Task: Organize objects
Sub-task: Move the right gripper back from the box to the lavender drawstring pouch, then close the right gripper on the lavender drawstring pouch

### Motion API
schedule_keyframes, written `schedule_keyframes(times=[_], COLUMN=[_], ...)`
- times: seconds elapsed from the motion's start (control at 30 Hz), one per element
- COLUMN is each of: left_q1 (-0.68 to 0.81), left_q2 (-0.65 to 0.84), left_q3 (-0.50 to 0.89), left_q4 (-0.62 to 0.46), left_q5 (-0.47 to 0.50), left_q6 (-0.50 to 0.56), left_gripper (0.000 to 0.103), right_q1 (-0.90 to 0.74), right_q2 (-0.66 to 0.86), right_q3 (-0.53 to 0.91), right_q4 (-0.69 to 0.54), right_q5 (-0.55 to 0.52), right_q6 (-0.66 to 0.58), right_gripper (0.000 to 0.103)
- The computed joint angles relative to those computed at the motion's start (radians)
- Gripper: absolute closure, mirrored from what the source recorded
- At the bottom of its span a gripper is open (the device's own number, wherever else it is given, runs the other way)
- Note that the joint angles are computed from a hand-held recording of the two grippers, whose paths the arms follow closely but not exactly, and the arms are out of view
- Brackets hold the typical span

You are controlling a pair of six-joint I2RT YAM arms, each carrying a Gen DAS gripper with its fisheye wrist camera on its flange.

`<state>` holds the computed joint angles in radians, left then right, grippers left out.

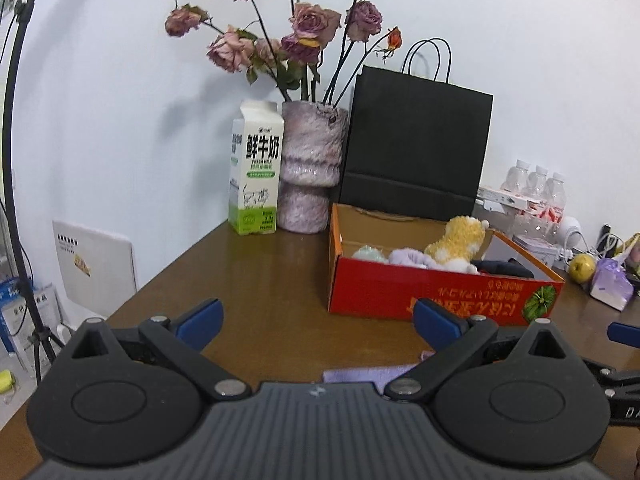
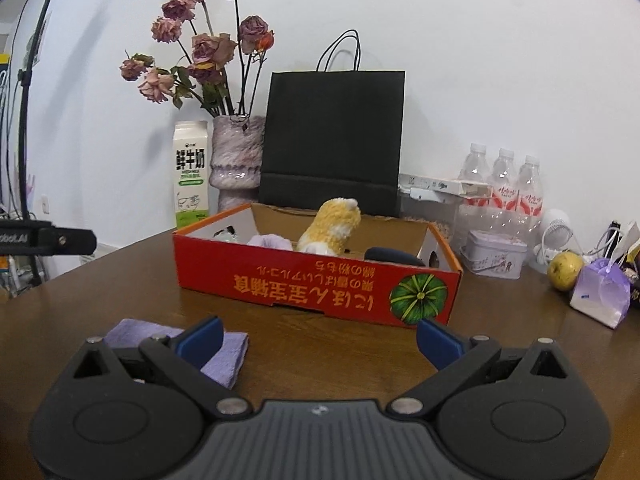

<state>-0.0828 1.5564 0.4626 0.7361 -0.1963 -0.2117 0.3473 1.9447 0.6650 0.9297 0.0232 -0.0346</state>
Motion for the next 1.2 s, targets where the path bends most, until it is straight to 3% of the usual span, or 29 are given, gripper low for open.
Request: schedule_keyframes(times=[0.2, 0.47, 0.7, 0.9, 0.93, 1.03, 1.07, 1.17, 1.2], left_q1=[0.103, 0.184, 0.204, 0.244, 0.245, 0.252, 0.252, 0.251, 0.249], left_q2=[-0.065, -0.099, -0.113, -0.102, -0.101, -0.099, -0.099, -0.093, -0.09], left_q3=[-0.078, -0.12, -0.129, -0.112, -0.112, -0.11, -0.111, -0.108, -0.105], left_q4=[-0.068, -0.073, -0.066, -0.097, -0.098, -0.103, -0.104, -0.098, -0.101], left_q5=[0.145, 0.206, 0.185, 0.224, 0.228, 0.244, 0.243, 0.242, 0.239], left_q6=[0.014, 0.02, -0.028, -0.057, -0.057, -0.055, -0.055, -0.06, -0.061], left_gripper=[0.0, 0.0, 0.0, 0.0, 0.0, 0.0, 0.0, 0.0, 0.0], right_q1=[-0.01, 0.034, 0.105, 0.178, 0.196, 0.201, 0.2, 0.206, 0.211], right_q2=[-0.058, -0.07, 0.03, 0.234, 0.245, 0.247, 0.24, 0.213, 0.204], right_q3=[-0.047, -0.022, 0.247, 0.568, 0.56, 0.547, 0.532, 0.473, 0.456], right_q4=[-0.099, -0.24, -0.495, -0.716, -0.673, -0.651, -0.638, -0.579, -0.563], right_q5=[-0.087, -0.128, -0.161, -0.074, -0.029, -0.056, -0.066, -0.083, -0.079], right_q6=[-0.025, -0.054, 0.008, 0.036, 0.014, 0.007, 0.003, -0.013, -0.018], right_gripper=[0.0, 0.0, 0.0, 0.0, 0.0, 0.0, 0.002, 0.022, 0.032])
